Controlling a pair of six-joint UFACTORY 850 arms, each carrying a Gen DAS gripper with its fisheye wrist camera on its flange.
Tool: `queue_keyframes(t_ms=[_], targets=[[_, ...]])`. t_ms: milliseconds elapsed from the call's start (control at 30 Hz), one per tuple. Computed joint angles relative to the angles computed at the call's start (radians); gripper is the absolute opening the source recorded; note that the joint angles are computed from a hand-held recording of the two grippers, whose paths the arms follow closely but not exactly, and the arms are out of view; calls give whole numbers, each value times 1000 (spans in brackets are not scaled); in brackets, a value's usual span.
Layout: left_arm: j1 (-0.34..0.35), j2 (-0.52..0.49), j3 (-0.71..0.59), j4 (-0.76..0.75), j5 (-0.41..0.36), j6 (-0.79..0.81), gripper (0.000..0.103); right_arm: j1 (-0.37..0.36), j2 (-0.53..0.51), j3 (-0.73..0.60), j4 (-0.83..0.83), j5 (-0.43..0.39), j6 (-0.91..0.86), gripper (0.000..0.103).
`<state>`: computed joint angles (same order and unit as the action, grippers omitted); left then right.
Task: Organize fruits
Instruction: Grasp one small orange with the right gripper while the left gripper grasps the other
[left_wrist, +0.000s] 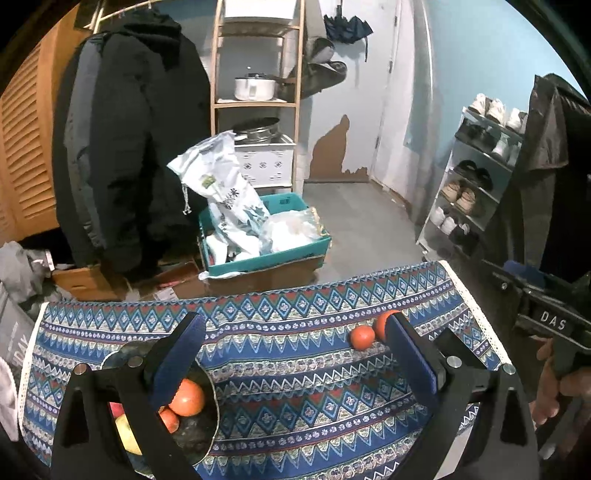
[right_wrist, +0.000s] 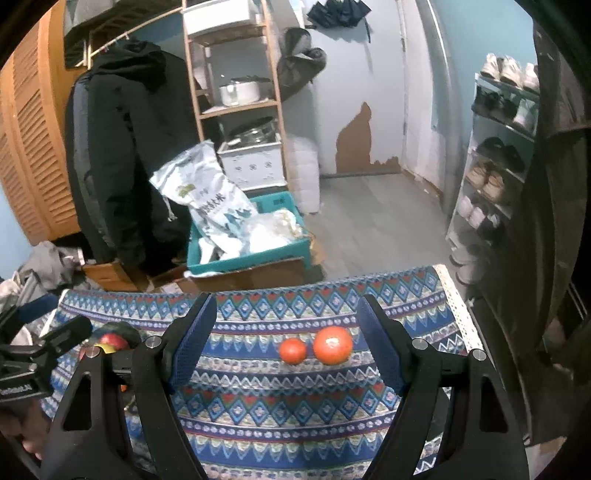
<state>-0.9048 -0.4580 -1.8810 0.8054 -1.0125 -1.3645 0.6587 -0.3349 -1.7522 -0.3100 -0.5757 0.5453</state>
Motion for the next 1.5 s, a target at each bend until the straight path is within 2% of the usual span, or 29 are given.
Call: queue_keyframes(t_ms=[300,433,667,800,967,1100,1500], targets=[[22,-115,-139,-55,-3,95,99,-61,-35,3,92,-26,-81,79],[41,-185,-220,-89,-1,140,99,-81,-77,-41,109,-60,-136,79],[74,-296,-349,-155,-2,224,99,-116,-173,-132,239,-100,-241,79],[101,-338,-383,-211,3,247,99,-126,-242,-196,241,-149,-274,79],[136,-392,-409,-287,1,284,99,-149,-325,-263,304,-208,-321,79],[158,-404,-376,-350,33,293,99,-153,-380,-296,332,-248,-350,79],[180,-454,-371,-443,67,332,99,-158,-453,-303,384,-300,-391,79]])
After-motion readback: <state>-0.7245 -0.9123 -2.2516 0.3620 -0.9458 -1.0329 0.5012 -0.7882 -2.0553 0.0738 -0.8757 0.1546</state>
